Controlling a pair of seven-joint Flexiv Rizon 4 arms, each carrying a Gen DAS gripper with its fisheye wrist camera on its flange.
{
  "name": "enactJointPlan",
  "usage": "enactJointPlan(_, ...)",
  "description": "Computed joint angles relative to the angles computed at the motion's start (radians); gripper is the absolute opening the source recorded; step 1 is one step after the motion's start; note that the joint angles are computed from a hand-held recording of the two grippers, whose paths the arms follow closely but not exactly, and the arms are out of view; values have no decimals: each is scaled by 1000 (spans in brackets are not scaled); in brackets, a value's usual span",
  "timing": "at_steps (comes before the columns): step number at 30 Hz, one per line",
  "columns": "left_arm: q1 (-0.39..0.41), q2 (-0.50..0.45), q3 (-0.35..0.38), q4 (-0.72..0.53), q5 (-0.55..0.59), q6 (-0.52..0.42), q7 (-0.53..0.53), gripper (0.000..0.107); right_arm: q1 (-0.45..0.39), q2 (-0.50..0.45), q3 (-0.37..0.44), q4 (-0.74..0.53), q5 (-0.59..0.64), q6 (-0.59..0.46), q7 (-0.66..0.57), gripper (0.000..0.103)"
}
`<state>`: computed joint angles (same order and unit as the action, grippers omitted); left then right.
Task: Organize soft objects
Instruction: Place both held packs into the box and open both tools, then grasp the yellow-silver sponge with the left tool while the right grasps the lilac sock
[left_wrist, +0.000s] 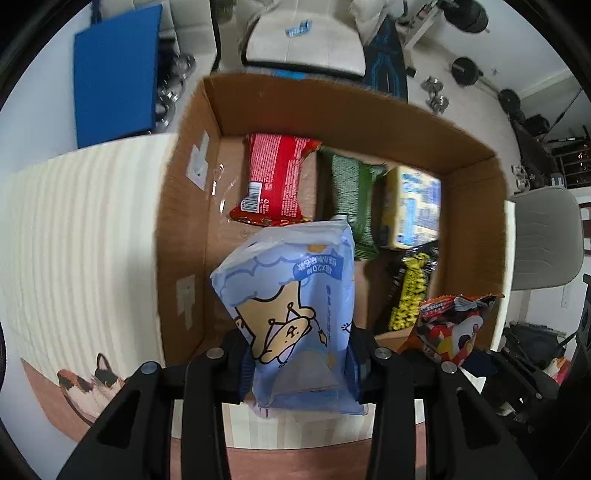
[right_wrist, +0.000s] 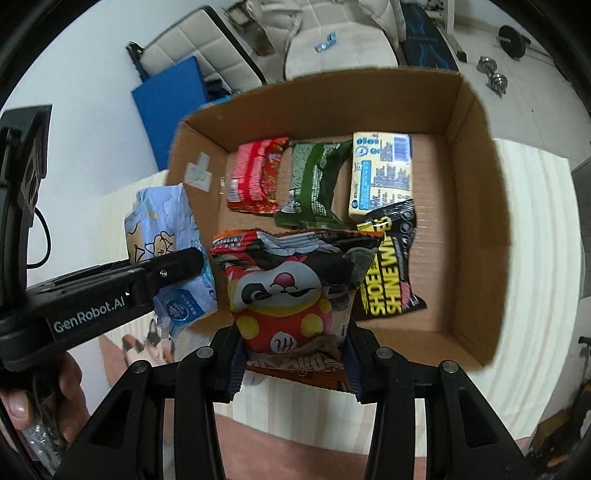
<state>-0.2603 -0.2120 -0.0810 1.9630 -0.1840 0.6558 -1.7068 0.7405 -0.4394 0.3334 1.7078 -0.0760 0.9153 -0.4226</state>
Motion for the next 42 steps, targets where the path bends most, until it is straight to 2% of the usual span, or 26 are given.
enactJointPlan(8, 24, -126, -7, -50, -39, -58, 53, 36, -17, -130, 0, -87, 46, -27, -49, 46)
enactJointPlan(13, 18, -155, -3, -75, -23, -97, 58, 45, -17, -178, -3, -134, 54, -61, -71, 48)
enactJointPlan(14, 13, -154, -1, -78, -14, -97, 52, 50, -17, -182, -3, -139, 59, -65, -72, 52)
enactJointPlan(15, 8, -149, 1, -80, -5, -93, 47, 65, -16, -186, -6, -149, 59, -75, -72, 58)
enactJointPlan(16, 6, -143, 3, -81, -2, -88, 41, 79, -13, -185, -8, -156, 56, -90, -71, 76)
enactJointPlan(17, 6, -131, 5, -72, -6, -72, 36, 82, -8, -178, -12, -159, 52, -102, -65, 88)
enactJointPlan(20, -2, -104, 13, -76, 30, -55, 18, 87, 8, -161, -29, -170, 24, -142, -49, 90)
enactJointPlan(21, -5, -90, 15, -67, 44, -43, 18, 98, 13, -155, -34, -169, 14, -151, -41, 93)
enactJointPlan(22, -7, -78, 16, -63, 53, -38, 17, 102, 21, -145, -42, -170, -2, -166, -29, 102)
enactJointPlan(28, -15, 20, 25, -17, 111, -30, -24, 102, 65, -94, -74, -166, -105, -261, 49, 103)
enactJointPlan(31, -17, 68, 25, -5, 152, -22, -60, 102, 73, -71, -75, -145, -133, -263, 91, 103)
enactJointPlan(36, -8, 159, 28, 49, 188, 11, -102, 102, 77, -9, -65, -73, -167, -232, 159, 103)
enactJointPlan(39, -2, 236, 30, 89, 274, 15, -167, 102, 84, 29, -53, -37, -184, -200, 205, 103)
enactJointPlan(42, 19, 342, 31, 167, 368, 12, -262, 102, 118, 59, -57, 16, -246, -139, 313, 103)
